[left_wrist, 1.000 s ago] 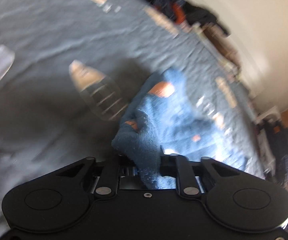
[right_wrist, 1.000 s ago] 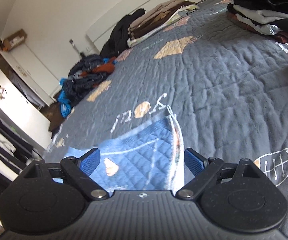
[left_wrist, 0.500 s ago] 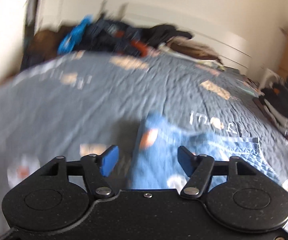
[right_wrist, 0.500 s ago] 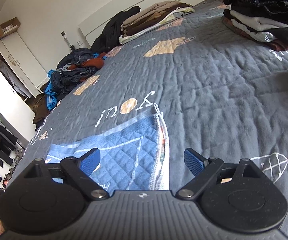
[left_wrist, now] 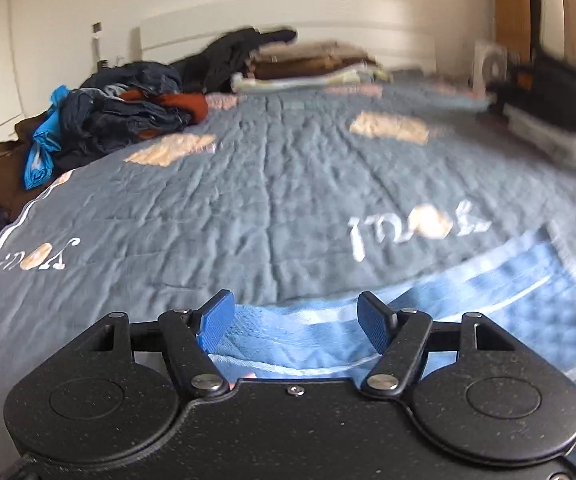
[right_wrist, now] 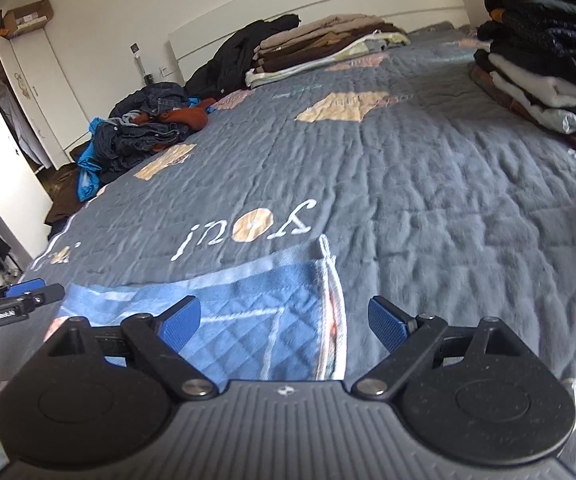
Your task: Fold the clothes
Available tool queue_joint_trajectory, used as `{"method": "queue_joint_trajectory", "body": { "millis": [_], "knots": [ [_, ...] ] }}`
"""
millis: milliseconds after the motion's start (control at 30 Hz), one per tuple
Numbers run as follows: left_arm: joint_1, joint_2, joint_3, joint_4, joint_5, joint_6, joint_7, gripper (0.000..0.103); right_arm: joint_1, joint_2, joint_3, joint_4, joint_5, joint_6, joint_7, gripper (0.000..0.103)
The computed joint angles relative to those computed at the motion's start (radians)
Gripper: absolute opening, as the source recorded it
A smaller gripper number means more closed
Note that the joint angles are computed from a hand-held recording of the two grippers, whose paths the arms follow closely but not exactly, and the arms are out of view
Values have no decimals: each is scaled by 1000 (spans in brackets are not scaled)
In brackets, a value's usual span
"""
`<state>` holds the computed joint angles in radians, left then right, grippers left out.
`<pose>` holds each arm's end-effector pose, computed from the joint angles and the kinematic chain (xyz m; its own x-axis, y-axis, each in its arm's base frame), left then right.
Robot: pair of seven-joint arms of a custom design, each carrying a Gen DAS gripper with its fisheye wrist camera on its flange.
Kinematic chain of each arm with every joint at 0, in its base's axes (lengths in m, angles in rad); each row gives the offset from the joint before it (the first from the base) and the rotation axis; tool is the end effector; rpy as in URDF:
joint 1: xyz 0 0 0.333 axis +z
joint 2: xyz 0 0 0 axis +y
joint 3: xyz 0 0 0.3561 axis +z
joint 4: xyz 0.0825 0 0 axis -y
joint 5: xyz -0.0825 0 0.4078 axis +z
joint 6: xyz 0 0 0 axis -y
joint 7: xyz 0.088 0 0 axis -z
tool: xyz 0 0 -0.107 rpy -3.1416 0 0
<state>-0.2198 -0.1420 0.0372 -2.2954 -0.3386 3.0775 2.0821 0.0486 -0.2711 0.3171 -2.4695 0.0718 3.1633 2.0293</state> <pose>0.5490 -0.0731 0.5434 -0.2975 -0.9471 -0.1203 -0.5474 0.2724 -0.7913 0.4684 0.1842 0.5301 0.0345 -0.9406 -0.3377 -0.6234 0.2439 -0.7429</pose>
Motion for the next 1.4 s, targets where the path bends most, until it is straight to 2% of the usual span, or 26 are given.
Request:
{"method": "queue_joint_trajectory", "body": {
  "millis": [100,133,200,300,367,400,433,500,633,833,1033,1133,1167,1233,1267,1333,1367,1400],
  "knots": [
    [59,39,-38,17,124,-30,-19,67,-31,47,28,34,-41,10,-11,90],
    [66,46,-40,22,128,-46,-7,68,-31,61,28,43,-51,13,-15,90],
    [67,56,-35,32,65,-83,52,68,-14,91,16,61,-62,21,-30,90],
    [62,55,-24,31,-110,-99,213,67,59,129,-44,85,-36,22,-68,90],
    [62,54,-31,23,-178,-85,292,60,64,140,-48,95,-40,25,-61,90],
    [63,53,-35,24,-198,-88,313,52,67,146,-49,100,-43,27,-57,90],
    [64,50,-38,22,-222,-90,337,37,71,152,-52,104,-44,28,-53,90],
    [77,59,-49,33,-225,-101,326,19,64,158,-48,109,-56,29,-32,90],
    [99,64,-59,60,-310,-152,347,9,40,162,-34,111,-103,19,24,90],
    [115,49,-69,74,-389,-168,381,6,3,151,-23,107,-194,1,110,90],
    [128,54,-85,63,-277,-159,310,6,1,143,-48,105,-267,-33,133,90],
    [131,59,-84,65,-256,-165,290,6,-60,149,-5,96,-366,46,152,90],
    [132,60,-86,61,-246,-160,285,6,-50,159,-14,96,-362,81,115,90],
    [133,60,-90,55,-225,-150,274,7,14,177,-76,99,-361,127,37,88],
    [133,61,-91,51,-215,-145,269,7,15,182,-76,105,-358,125,15,88],
    [131,61,-89,48,-208,-141,264,7,64,194,-118,116,-332,100,-35,86],
    [130,61,-87,49,-209,-143,263,7,67,199,-120,120,-320,90,-54,82],
    [130,62,-86,50,-210,-145,262,7,41,202,-96,121,-320,85,-54,73]
  ]
}}
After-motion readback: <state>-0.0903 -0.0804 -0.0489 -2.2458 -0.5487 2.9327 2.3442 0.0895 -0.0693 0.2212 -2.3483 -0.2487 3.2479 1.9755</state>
